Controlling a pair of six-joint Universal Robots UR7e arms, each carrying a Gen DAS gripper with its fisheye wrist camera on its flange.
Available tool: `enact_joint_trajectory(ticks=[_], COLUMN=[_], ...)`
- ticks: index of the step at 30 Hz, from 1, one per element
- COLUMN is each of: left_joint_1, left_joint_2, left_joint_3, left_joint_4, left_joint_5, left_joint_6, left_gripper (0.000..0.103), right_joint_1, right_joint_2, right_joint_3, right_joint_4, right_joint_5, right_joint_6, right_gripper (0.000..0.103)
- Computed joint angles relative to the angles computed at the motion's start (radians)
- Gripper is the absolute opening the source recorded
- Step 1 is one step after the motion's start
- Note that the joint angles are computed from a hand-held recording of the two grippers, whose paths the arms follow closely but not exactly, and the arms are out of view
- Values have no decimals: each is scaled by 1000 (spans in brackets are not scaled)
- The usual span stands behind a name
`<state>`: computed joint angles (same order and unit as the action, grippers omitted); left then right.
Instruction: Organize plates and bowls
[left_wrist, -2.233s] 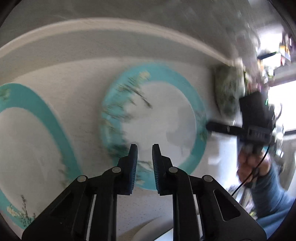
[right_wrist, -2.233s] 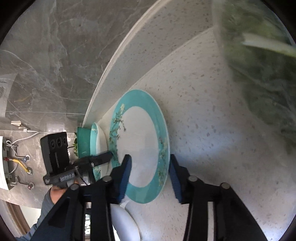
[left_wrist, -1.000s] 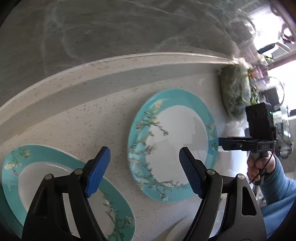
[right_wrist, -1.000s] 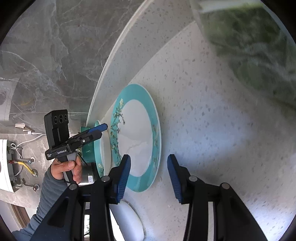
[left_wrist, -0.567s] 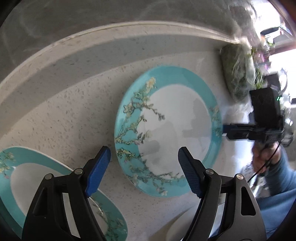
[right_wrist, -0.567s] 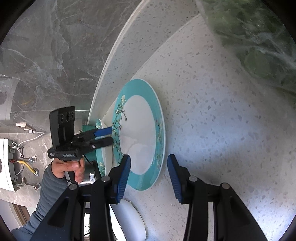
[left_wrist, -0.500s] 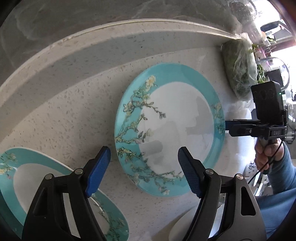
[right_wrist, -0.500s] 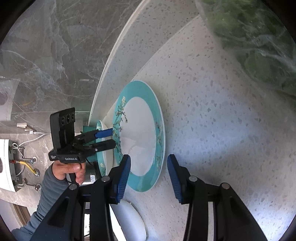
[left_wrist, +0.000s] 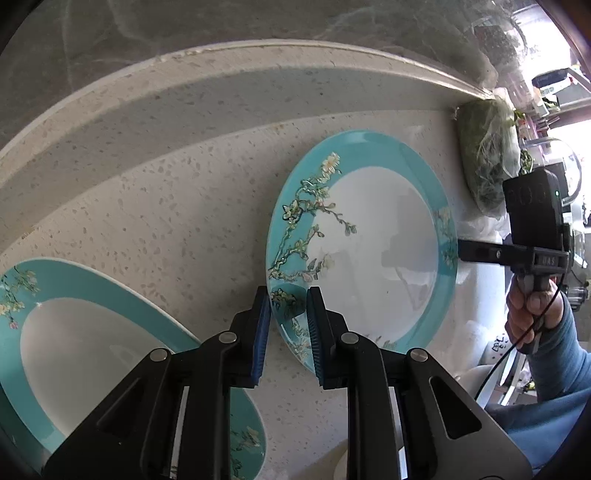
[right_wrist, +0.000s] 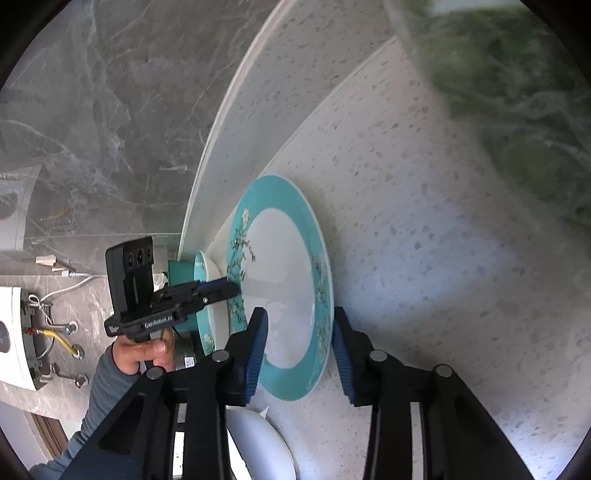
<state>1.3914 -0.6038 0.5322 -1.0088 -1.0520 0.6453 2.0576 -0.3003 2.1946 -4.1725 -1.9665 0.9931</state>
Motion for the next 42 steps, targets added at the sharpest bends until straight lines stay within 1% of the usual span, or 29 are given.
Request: enact_joint_trajectory(ticks=[2,3,4,5,6,9,13,14,20,22,29,33,38,41,42], left_joint_1=[0,1,1,1,2,-1,-2,-2,-3,-3,1,1,7,10,13], left_joint_2=[-5,-9,-11,-25,-30,-76,-121,-133,-139,-134,-101,-99,-93,-119,-112], left_joint_3=[6,9,9,38,47,133,207,223,207,190,60,-9,-144,-184,-237], left_joint_4=[-4,-8,-12,-30,-39,-93,-136,-146,-137,-130,-54,-11,76,105,138], left_joint_5=[2,2,2,0,-2,0,-3,-10,-37,-41,-70,-83,-106,-111,-113], left_joint_6=[-2,-4,-3,-5,-6,3,18,21,26,23,9,7,-8,-11,-17], left_gripper=[18,18,18,18,18,17,16,16,15,15,15,15,15,15,15], right_joint_1=[2,4,7,11,13,16,24,21,20,26,60,89,128,156,163], right_joint_2=[-13,-18,-24,-30,-34,-37,-55,-59,-67,-74,-104,-121,-128,-128,-123], right_joint_3=[0,2,3,5,8,12,19,22,11,4,-23,-68,-131,-191,-211], right_joint_4=[31,43,64,85,96,100,125,128,141,149,187,256,323,394,408], right_joint_5=[-14,-22,-34,-49,-60,-82,-125,-123,-129,-132,-140,-145,-137,-127,-117], right_joint_6=[2,4,9,17,23,25,42,38,37,28,3,-6,-24,-36,-42], right_gripper=[32,26,22,14,12,12,12,12,12,12,12,12,12,12,12])
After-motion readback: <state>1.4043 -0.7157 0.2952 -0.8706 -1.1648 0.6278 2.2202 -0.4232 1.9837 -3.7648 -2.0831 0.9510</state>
